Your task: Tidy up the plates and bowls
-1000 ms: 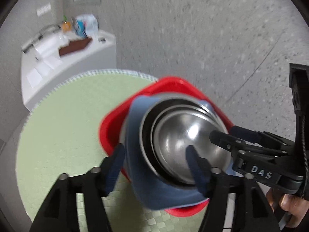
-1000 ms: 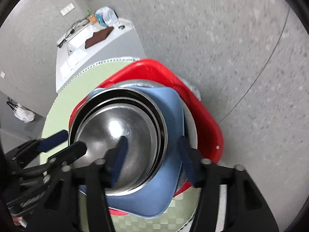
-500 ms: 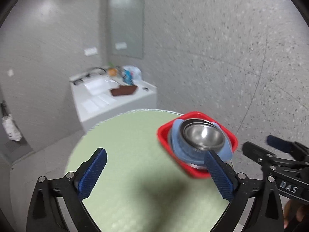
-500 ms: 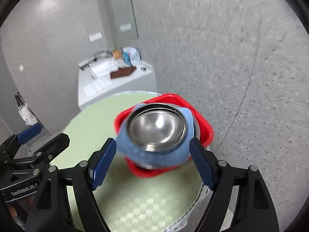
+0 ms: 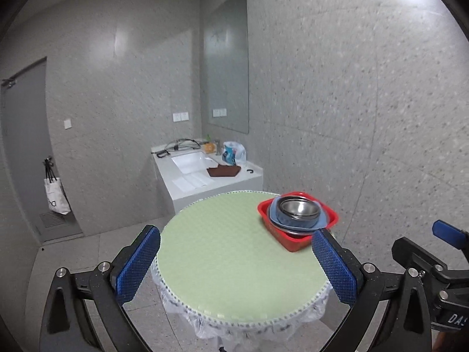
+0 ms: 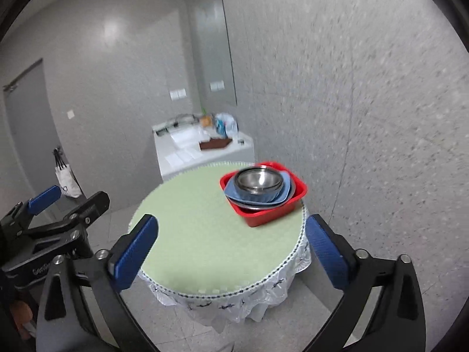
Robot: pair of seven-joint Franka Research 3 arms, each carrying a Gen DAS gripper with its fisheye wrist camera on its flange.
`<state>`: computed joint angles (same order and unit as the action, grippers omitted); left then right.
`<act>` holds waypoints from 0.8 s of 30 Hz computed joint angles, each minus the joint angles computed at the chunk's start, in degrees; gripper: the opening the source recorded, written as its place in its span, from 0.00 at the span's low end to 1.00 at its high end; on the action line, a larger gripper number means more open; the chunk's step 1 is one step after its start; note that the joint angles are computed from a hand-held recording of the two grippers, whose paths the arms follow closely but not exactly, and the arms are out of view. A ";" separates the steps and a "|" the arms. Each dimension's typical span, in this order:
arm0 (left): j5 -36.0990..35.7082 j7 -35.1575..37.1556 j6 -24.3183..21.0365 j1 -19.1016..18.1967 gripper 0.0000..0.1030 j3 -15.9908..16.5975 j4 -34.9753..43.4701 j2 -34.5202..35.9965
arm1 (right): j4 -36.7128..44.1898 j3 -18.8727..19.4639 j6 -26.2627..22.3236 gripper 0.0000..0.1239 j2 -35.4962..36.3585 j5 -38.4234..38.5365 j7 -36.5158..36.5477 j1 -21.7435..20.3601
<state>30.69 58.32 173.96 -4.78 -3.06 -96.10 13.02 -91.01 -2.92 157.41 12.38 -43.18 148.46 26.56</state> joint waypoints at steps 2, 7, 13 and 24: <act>12.46 -13.21 0.77 -4.97 0.99 5.46 -6.80 -6.45 | -5.41 -0.34 2.13 0.83 -4.90 -4.41 3.57 0.50; 40.88 -44.08 -5.49 -5.11 0.99 1.72 -20.69 -22.21 | -17.37 2.64 6.53 0.83 -15.91 -11.43 7.45 -2.67; 43.97 -54.52 -12.15 -2.75 0.99 -7.91 -34.30 -37.65 | -28.85 5.93 9.65 0.83 -26.77 -11.46 6.83 -6.48; 33.53 -51.65 -14.65 -0.80 0.99 -16.50 -43.80 -52.32 | -37.91 13.92 11.12 0.83 -38.83 -7.12 5.85 -14.81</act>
